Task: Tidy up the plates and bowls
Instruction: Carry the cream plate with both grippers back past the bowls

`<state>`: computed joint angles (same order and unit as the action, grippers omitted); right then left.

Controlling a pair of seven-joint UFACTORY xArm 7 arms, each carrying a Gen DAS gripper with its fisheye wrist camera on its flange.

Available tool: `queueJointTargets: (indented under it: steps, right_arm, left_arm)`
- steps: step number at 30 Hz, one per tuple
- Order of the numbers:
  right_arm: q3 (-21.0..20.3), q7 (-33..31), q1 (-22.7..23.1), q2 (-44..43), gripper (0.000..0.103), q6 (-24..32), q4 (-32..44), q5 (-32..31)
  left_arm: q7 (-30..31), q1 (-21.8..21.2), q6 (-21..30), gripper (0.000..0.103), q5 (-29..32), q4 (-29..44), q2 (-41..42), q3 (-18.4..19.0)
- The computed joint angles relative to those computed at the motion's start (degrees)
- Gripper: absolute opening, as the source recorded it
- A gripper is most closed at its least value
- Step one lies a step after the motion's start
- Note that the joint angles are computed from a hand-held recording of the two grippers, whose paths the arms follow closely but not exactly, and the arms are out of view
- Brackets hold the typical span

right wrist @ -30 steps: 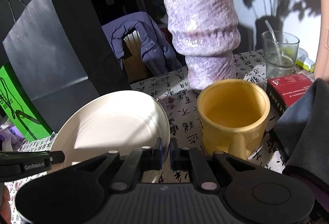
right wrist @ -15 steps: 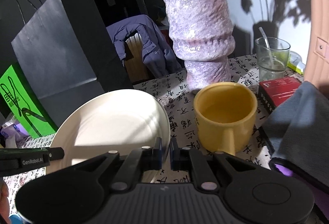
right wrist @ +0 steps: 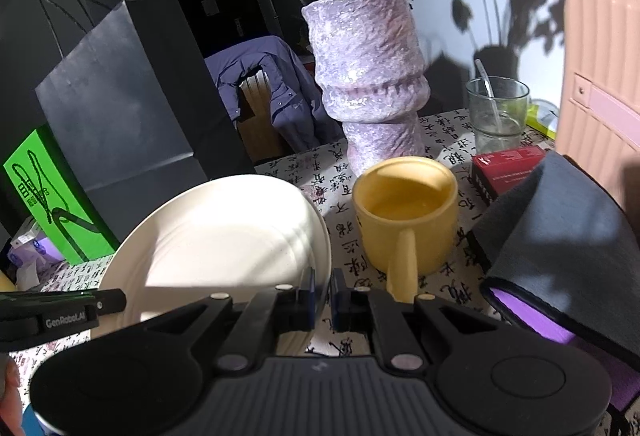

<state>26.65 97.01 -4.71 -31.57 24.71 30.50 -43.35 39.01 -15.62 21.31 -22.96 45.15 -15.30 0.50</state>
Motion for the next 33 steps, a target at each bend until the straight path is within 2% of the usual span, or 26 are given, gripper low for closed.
queueJointTargets:
  steps: [10,33]
  right_arm:
    - [-0.1,-2.3,4.4,-6.8,0.007,4.8,-2.8,5.6]
    - [3.5,-4.9,12.1,-18.8,0.007,15.4,-5.9,17.0]
  left_arm:
    - [0.2,-1.1,1.5,0.015,0.4,-4.1,-6.1,0.9]
    - [-0.6,-2.4,6.9,0.015,2.2,-12.2,-20.5,4.3]
